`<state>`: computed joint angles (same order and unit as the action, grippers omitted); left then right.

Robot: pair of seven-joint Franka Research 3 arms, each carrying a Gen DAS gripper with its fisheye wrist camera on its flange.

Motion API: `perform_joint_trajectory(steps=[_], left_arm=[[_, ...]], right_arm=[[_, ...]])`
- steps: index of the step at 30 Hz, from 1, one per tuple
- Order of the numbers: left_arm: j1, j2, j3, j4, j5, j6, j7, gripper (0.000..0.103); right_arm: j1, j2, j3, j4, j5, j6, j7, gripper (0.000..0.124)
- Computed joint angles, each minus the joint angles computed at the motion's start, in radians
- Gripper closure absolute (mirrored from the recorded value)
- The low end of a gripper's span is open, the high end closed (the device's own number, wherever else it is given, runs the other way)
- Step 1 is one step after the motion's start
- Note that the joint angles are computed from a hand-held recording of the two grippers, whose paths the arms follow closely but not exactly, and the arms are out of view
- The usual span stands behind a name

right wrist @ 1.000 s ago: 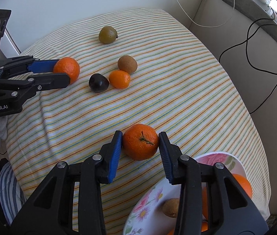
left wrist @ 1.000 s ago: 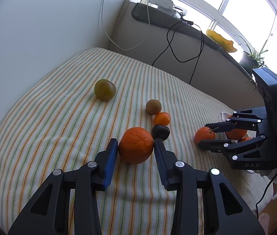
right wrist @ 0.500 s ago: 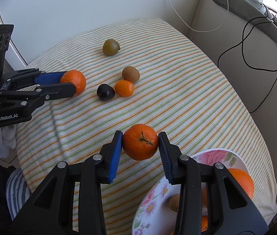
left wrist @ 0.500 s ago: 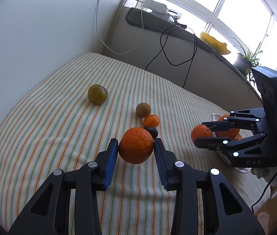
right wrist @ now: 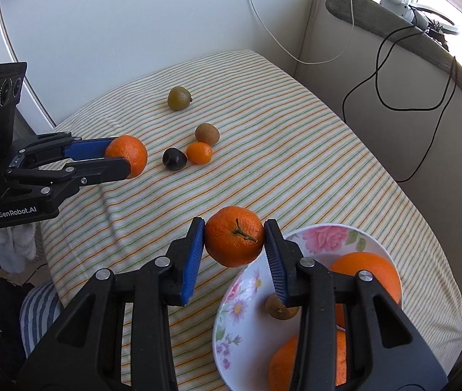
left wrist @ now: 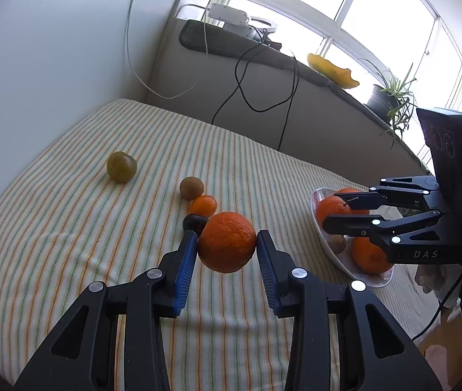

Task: Organize fruits
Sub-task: 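Carry both fruits over the plate and open both tools to release them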

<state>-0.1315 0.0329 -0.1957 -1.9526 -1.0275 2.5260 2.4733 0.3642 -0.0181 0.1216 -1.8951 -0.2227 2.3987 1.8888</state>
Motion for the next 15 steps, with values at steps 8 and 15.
perform_joint_trajectory(steps=[8,15], left_arm=[[-0.025,-0.026,-0.008,-0.014,-0.016,-0.026,0.022,0.067],[-0.058,-0.040,-0.012,-0.018,-0.008,-0.049,0.033,0.067]], right_arm=[[-0.031,-0.090,0.003,-0.089,-0.012,0.032,0.041,0.085],[-0.075,-0.164,0.015,-0.162,-0.012,0.049,0.069,0.085]])
